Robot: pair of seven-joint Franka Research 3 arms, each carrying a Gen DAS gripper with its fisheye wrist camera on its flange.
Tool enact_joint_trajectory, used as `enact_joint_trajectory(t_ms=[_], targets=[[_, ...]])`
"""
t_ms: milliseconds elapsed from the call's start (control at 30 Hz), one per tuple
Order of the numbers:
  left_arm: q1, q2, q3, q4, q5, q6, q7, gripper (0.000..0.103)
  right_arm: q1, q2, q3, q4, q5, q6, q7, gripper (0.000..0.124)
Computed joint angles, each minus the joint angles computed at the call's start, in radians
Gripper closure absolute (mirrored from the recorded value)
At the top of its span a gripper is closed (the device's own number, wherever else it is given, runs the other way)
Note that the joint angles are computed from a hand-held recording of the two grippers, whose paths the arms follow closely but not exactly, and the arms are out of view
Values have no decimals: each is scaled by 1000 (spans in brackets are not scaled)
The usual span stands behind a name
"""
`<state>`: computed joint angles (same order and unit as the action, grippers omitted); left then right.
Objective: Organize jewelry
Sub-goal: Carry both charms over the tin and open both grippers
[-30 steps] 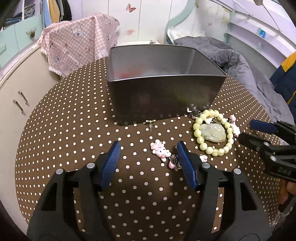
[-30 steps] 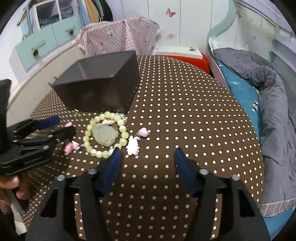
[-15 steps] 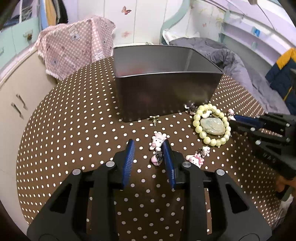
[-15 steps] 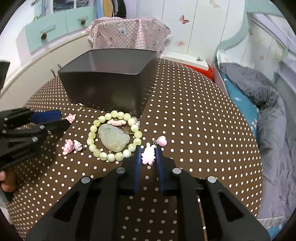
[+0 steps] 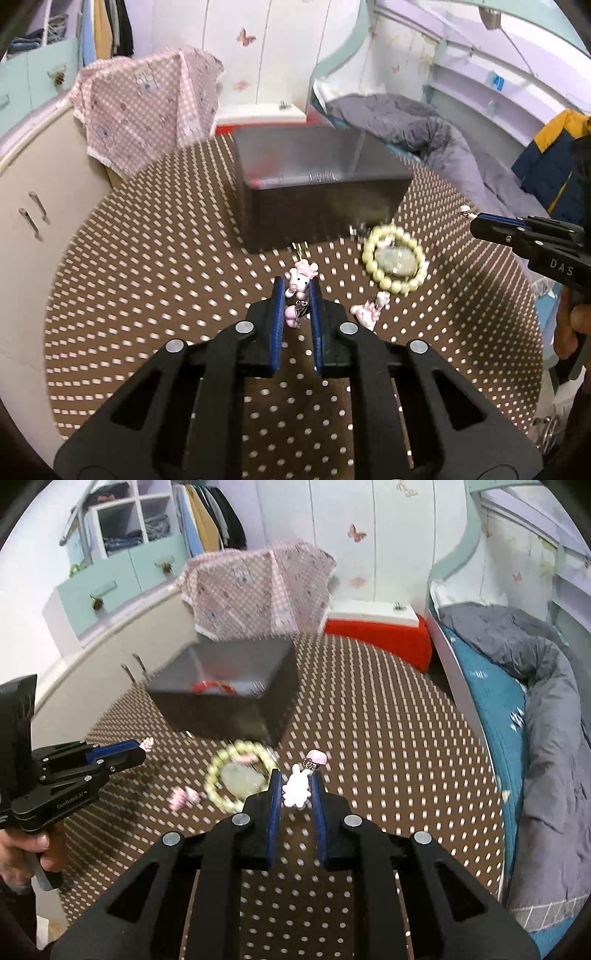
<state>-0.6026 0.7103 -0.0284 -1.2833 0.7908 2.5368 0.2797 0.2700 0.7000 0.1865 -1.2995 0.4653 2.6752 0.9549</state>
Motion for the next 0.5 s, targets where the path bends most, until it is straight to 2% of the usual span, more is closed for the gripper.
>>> enact_joint_trajectory(t_ms=[167,333,500], targets=[[-36,-92,46,-59,116,-12,-107,90,-20,-6,43,47,38,-8,-72,110],[-28,-140,43,-61,226,-32,-177,90,-21,-9,71,112,80,-7,-147,110],[-10,-125,30,17,280,-59,-160,90,10,38,73,252,81,-24,-184,110]])
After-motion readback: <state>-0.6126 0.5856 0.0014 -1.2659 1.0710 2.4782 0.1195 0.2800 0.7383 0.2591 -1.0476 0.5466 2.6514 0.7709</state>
